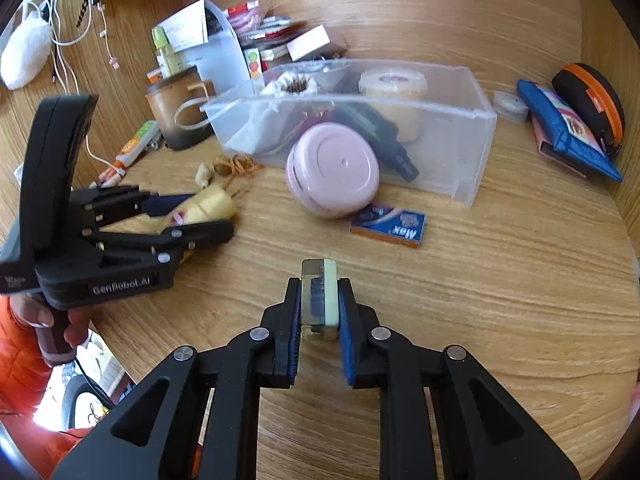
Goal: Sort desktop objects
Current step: 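Lift the green block with the right tool while the left tool lifts the sunscreen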
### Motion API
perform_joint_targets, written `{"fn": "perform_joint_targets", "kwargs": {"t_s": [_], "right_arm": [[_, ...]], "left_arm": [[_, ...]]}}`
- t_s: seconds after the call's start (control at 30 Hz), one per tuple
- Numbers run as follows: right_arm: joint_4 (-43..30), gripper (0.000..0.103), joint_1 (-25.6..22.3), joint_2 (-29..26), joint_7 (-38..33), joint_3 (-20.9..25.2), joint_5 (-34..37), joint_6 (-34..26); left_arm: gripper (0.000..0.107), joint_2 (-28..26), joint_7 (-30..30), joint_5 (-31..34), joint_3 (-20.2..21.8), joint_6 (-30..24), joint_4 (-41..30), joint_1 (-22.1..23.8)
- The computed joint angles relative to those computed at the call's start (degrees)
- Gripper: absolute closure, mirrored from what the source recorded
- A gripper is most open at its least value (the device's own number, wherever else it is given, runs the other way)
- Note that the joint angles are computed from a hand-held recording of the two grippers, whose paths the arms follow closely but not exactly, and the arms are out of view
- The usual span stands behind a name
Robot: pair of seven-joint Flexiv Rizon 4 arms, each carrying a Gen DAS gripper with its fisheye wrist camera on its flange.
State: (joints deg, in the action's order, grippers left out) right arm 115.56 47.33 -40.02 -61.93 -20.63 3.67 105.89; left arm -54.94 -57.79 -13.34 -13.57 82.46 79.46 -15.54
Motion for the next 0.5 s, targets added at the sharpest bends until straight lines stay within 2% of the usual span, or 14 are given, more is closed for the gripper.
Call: {"fn": "perform_joint_targets", "kwargs": {"t_s": [0.33, 0.5], "right_arm": [[-1.25, 0.088, 1.09, 1.17, -0.6, -2.24, 0.84, 0.23], [-1.8, 0.088, 1.76, 1.36, -0.57, -2.87, 0.55, -0.31]], "left_arm": [[0.06, 2.28, 2.84, -0.63, -11.69, 8.69, 6.1, 8.32], [0.06, 2.37, 2.98, 0.42, -15.34, 10.93, 8.2, 11.08]]}}
